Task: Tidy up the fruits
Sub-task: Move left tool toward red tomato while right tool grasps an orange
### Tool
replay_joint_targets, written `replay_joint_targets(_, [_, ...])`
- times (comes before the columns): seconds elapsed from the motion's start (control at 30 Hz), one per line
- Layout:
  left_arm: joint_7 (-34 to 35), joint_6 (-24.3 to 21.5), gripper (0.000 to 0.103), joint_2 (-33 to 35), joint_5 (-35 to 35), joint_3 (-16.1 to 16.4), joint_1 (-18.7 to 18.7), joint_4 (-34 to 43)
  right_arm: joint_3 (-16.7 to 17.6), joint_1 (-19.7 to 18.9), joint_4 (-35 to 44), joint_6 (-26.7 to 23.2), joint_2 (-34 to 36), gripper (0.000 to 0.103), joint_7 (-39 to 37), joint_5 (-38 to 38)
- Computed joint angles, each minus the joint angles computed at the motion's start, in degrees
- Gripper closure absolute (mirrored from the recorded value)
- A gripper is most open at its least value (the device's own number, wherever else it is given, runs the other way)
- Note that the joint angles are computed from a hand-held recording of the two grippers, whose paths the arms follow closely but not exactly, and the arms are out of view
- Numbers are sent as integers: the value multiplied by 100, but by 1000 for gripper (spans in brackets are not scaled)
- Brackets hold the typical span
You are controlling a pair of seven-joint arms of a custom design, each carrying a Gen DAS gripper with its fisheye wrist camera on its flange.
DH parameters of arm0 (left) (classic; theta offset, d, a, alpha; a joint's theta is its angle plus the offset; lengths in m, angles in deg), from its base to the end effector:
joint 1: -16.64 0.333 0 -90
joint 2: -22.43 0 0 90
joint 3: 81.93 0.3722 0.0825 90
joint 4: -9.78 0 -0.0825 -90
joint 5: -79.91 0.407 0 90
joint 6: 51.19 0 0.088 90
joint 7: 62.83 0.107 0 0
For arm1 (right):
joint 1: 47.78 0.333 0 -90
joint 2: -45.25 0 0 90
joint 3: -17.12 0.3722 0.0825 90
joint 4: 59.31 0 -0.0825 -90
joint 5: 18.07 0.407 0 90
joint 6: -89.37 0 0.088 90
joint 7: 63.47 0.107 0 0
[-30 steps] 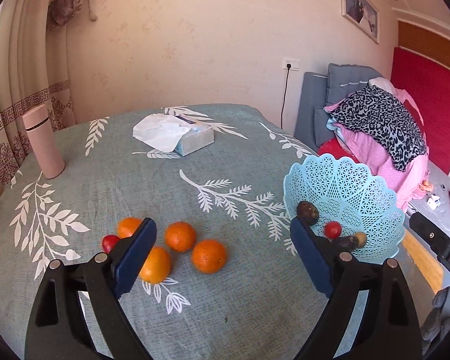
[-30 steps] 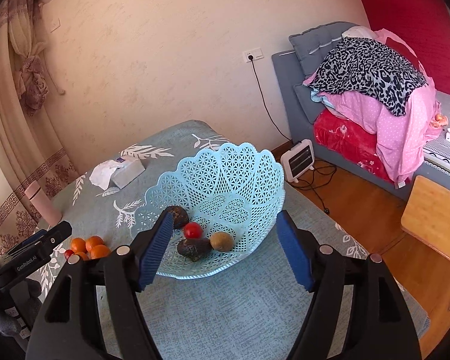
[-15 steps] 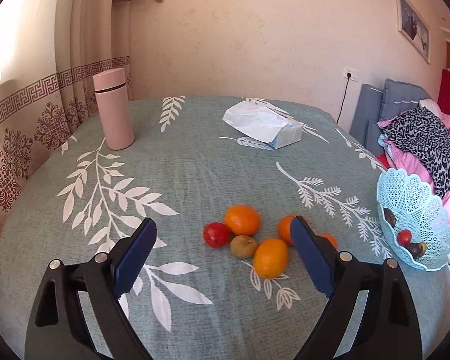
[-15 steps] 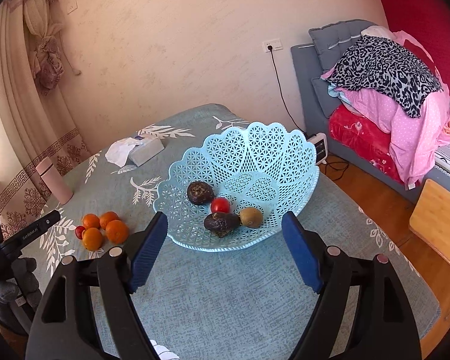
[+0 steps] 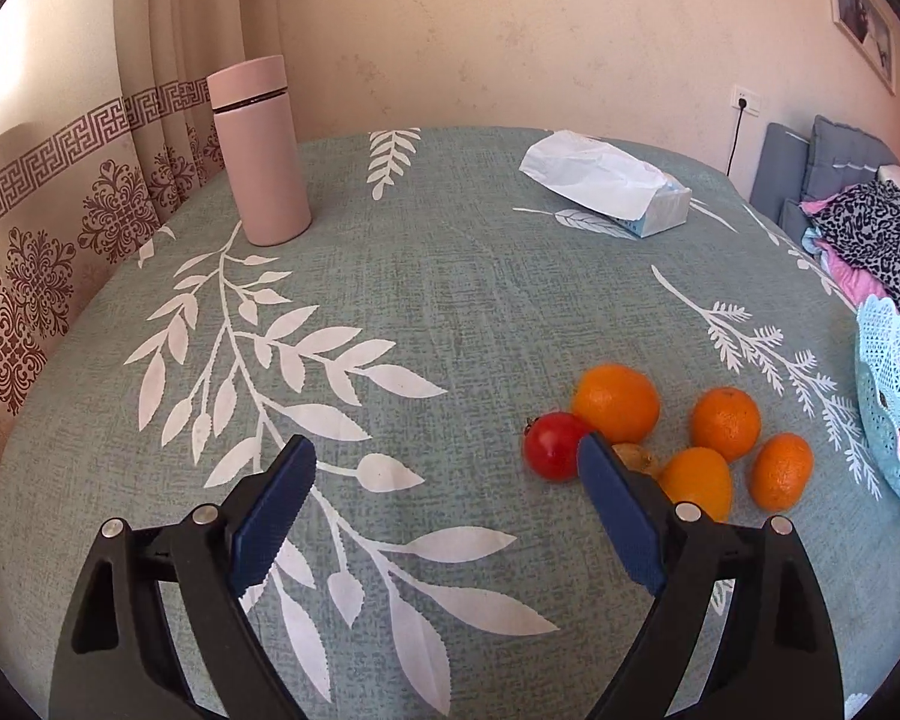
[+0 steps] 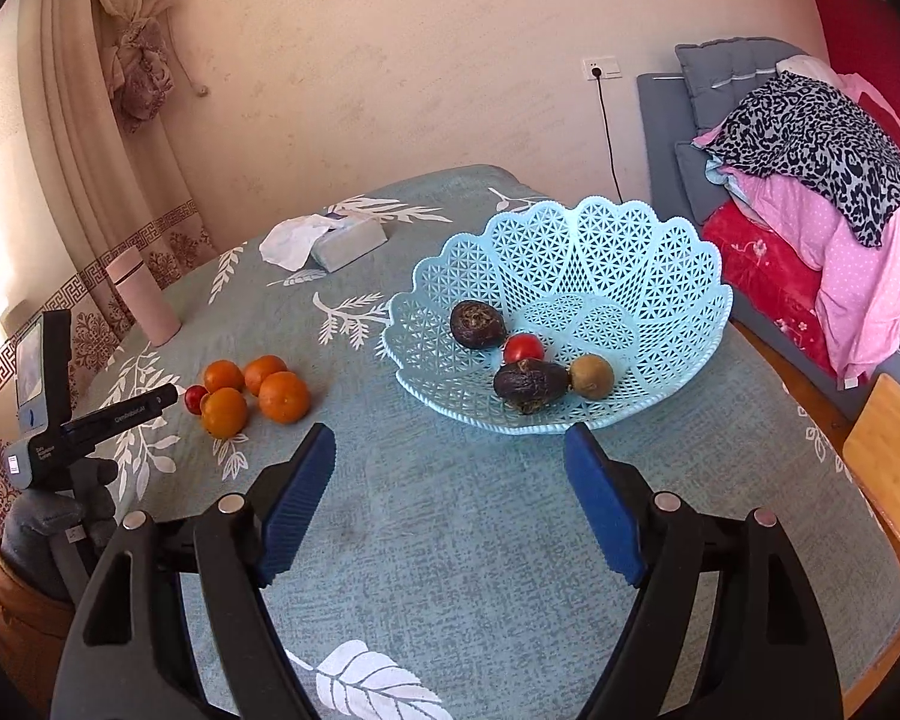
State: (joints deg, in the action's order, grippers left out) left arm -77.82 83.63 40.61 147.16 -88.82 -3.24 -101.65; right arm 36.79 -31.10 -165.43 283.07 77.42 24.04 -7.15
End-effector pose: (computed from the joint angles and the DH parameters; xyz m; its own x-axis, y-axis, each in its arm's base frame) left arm 0.6004 -0.2824 0.3739 0.5237 -0.8514 -0.0286 -0.5937 -0.3407 -0.7290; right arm 0.6300 0.3812 0.3806 0.4323 -0.8605 -0.2695 -0.6076 -0.0572 -0.7922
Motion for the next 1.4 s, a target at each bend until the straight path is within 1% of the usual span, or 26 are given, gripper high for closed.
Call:
replay_joint_targets(0.03, [129, 80, 24, 51, -57, -11, 39, 37, -41, 49, -7, 6, -8, 23, -17, -2])
replay_joint_targets(0.1, [369, 242, 27, 152, -160, -10, 91, 112, -67, 94, -17, -2, -16, 23, -50, -19])
replay_joint_targets(0.17, [471, 423, 28, 210, -139, 30, 96, 155, -48, 100, -6, -48, -6, 23, -69, -31])
replay_joint_targets(0.27, [607, 663, 36, 282, -71, 88, 87, 231, -15, 104, 43, -158, 23, 23, -109, -32])
replay_joint_targets(0.37, [593, 1027, 46, 320, 29, 165, 114, 247, -40, 190, 129, -253, 65, 23, -186, 0])
replay_joint_targets(0.43, [407, 1437, 59, 292, 183, 231, 155, 164, -45, 247, 209, -323, 98, 23, -243, 29])
replay_joint_targets(0.47, [305, 1584, 62, 274, 269, 260, 158, 124, -53, 281, 262, -369, 120, 23, -276, 45])
replay_joint_targets(0.53, [132, 1719, 73, 240, 443, 305, 132, 70, -45, 332, 395, -501, 178, 23, -349, 79])
replay_joint_targets(0.6, [-129, 1716, 77, 169, 641, 330, 86, -4, 12, 347, 564, -680, 258, 23, -444, 118])
replay_joint_targets(0.7, [-585, 1637, 78, 35, 939, 315, 56, -151, -8, 457, 847, -967, 370, 23, -589, 235])
replay_joint_targets(0.77, [-817, 1541, 78, -55, 1105, 271, 72, -242, -242, 716, 1039, -1095, 422, 23, -640, 316])
replay_joint_targets(0.87, [-1078, 1456, 78, -151, 1255, 190, 145, -348, -479, 998, 1384, -1322, 557, 23, -749, 371])
replay_joint_targets(0.93, [-1155, 1530, 78, -152, 1276, 139, 223, -372, -535, 1096, 1695, -1549, 711, 23, -827, 406])
replay_joint_targets(1.0, [-1095, 1494, 78, -132, 1196, 99, 256, -365, -727, 1279, 2066, -1856, 889, 23, -803, 427])
replay_joint_targets(1.13, [-1235, 1496, 77, -154, 1255, 87, 282, -391, -935, 1499, 2803, -2430, 1285, 23, -765, 423])
replay_joint_targets(1.17, [-1253, 1505, 77, -154, 1246, 83, 295, -396, -964, 1539, 2978, -2531, 1387, 25, -776, 405])
replay_joint_targets(1.2, [-1274, 1522, 73, -157, 1232, 81, 310, -405, -1072, 1632, 3143, -2626, 1477, 29, -725, 363])
replay_joint_targets(1.23, [-1309, 1530, 64, -162, 1226, 83, 322, -418, -1142, 1693, 3318, -2744, 1572, 33, -701, 316])
replay_joint_targets(1.3, [-1464, 1529, 57, -191, 1288, 93, 327, -458, -1181, 1747, 3693, -3001, 1786, 44, -703, 248])
replay_joint_targets(1.4, [-1463, 1584, 57, -179, 1311, 72, 359, -450, -1304, 1854, 4275, -3373, 2123, 50, -592, 148])
